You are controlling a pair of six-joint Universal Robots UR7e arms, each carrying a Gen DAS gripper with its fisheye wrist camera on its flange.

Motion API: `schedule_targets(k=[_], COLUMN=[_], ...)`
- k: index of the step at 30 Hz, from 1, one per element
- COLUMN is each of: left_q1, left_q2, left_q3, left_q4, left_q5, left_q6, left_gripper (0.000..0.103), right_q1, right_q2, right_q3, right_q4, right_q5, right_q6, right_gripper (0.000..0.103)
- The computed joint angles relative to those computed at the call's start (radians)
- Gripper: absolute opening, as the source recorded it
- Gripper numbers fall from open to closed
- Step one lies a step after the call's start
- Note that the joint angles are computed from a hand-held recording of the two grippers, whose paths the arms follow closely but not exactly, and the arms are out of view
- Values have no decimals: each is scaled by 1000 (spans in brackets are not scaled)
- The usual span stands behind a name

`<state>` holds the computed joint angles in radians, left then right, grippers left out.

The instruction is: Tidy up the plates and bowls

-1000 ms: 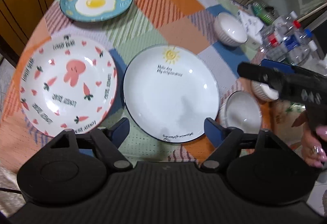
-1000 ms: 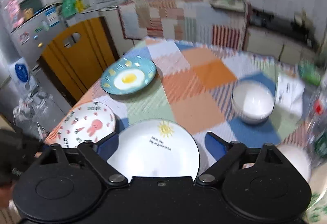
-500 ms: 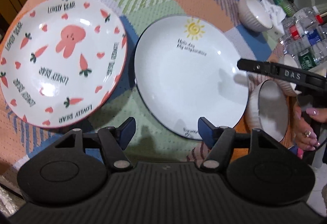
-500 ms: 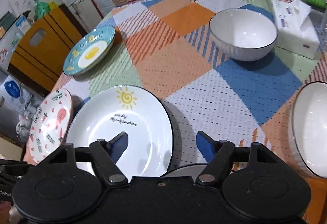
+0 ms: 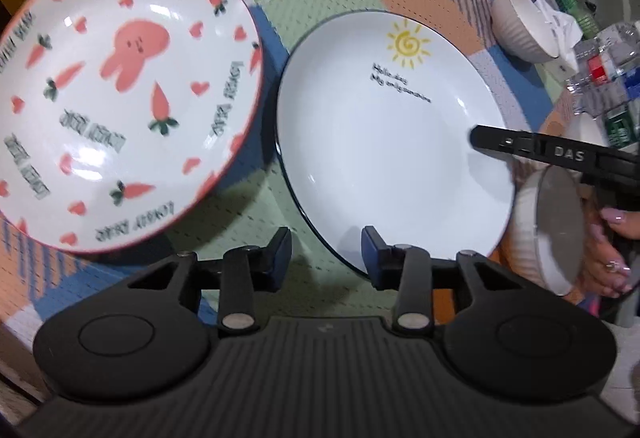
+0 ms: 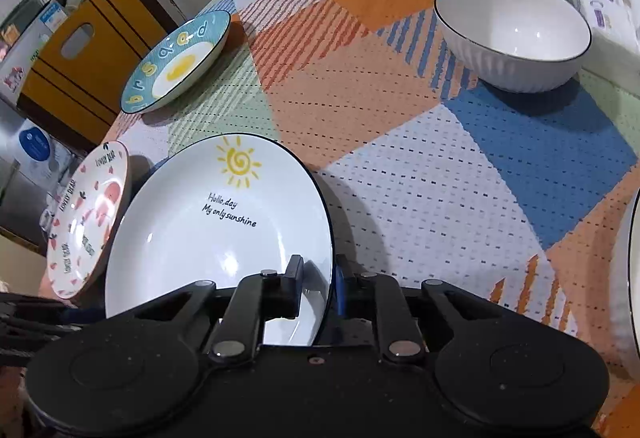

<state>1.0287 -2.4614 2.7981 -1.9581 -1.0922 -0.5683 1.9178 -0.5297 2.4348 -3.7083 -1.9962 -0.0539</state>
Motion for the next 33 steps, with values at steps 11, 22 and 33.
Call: schedule_targets(k=[11, 22, 33], left_q1=[21, -81, -97], left_q2=[119, 99, 161], left_q3=[7, -20, -57], left_q4=[-130, -9, -82], left_q5=[16, 58, 75], left_q6=[2, -56, 48], left_gripper=[24, 29, 29], right_q1=[-70, -78, -97], right_q2=[-4, -57, -67], right_q3=[25, 28, 43], right_q4=[-44, 47, -33], right_q5=[97, 147, 198], right_q6=[-51, -201, -223], right_gripper=[18, 19, 19])
